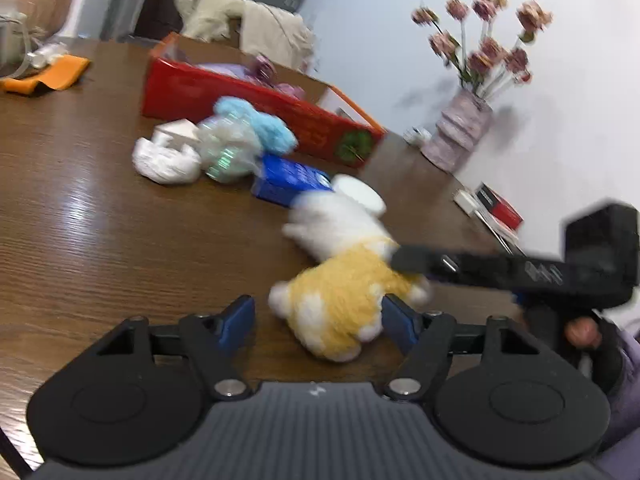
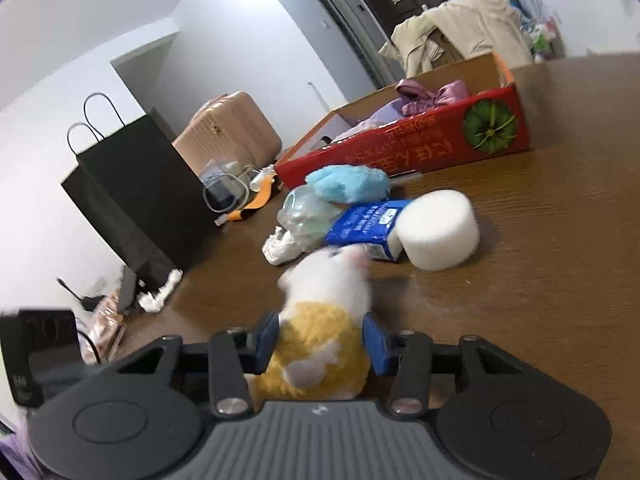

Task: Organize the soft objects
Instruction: 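Lift the plush sheep with both tools and carry it toward the box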

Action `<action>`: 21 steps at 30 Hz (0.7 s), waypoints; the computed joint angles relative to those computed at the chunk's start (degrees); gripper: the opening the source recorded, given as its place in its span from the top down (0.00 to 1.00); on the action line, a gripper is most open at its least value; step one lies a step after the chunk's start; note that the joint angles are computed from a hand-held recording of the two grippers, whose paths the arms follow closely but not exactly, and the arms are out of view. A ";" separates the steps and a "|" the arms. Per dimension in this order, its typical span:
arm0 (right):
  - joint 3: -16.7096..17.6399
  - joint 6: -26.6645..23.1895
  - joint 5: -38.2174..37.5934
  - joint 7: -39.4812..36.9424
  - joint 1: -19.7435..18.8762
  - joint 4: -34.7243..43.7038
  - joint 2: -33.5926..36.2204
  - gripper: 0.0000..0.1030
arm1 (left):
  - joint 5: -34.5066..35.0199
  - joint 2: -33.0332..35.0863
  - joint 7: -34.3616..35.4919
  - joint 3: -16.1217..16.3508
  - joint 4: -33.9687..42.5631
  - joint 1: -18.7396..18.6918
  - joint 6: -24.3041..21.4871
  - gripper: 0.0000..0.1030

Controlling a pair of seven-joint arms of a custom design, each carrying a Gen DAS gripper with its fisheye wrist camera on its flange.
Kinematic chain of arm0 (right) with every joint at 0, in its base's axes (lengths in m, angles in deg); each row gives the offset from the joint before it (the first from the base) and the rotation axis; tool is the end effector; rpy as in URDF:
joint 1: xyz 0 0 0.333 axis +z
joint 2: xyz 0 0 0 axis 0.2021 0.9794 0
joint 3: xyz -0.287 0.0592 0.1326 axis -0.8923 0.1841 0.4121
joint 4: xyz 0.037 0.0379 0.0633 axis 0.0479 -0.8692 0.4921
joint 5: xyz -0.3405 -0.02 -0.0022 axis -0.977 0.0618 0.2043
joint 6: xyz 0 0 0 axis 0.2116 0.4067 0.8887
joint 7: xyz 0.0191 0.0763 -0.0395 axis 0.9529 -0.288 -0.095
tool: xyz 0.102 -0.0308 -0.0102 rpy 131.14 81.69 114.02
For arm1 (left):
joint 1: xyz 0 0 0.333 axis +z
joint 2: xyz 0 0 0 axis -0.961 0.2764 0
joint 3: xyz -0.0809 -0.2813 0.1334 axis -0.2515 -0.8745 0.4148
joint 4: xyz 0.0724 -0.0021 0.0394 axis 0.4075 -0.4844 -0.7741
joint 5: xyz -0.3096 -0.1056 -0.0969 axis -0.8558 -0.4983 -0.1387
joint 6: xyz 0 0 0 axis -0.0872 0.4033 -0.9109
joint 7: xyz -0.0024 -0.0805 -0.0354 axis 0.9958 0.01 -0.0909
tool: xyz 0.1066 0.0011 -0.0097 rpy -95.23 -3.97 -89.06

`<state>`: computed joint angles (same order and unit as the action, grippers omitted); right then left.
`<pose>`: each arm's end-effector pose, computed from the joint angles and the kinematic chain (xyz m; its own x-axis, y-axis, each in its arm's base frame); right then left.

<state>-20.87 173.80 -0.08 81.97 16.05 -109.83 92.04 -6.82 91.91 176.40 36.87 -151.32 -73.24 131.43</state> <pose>0.6467 0.1193 0.4179 0.3127 -0.7847 -0.5352 -0.6882 0.2011 -0.6971 0.6383 -0.1458 0.4207 -0.3820 -0.8153 0.4351 -0.7015 -0.0507 -0.7109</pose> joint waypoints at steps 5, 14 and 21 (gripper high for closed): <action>-0.40 3.16 8.27 -7.77 1.43 -3.33 -2.67 0.53 | -7.21 0.11 4.12 -1.27 0.76 3.05 -4.30 0.31; -3.16 2.52 8.11 -1.94 3.14 -1.36 -1.46 0.41 | 1.24 2.53 -11.17 2.34 4.70 0.61 -8.81 0.29; -2.57 -0.96 6.46 -0.07 1.92 -0.86 -0.13 0.56 | 2.16 3.57 -11.43 1.17 5.64 1.98 -13.02 0.53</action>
<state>-23.44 172.84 6.38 81.90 17.98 -110.69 91.91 -4.67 95.48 164.97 38.04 -145.68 -71.26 118.41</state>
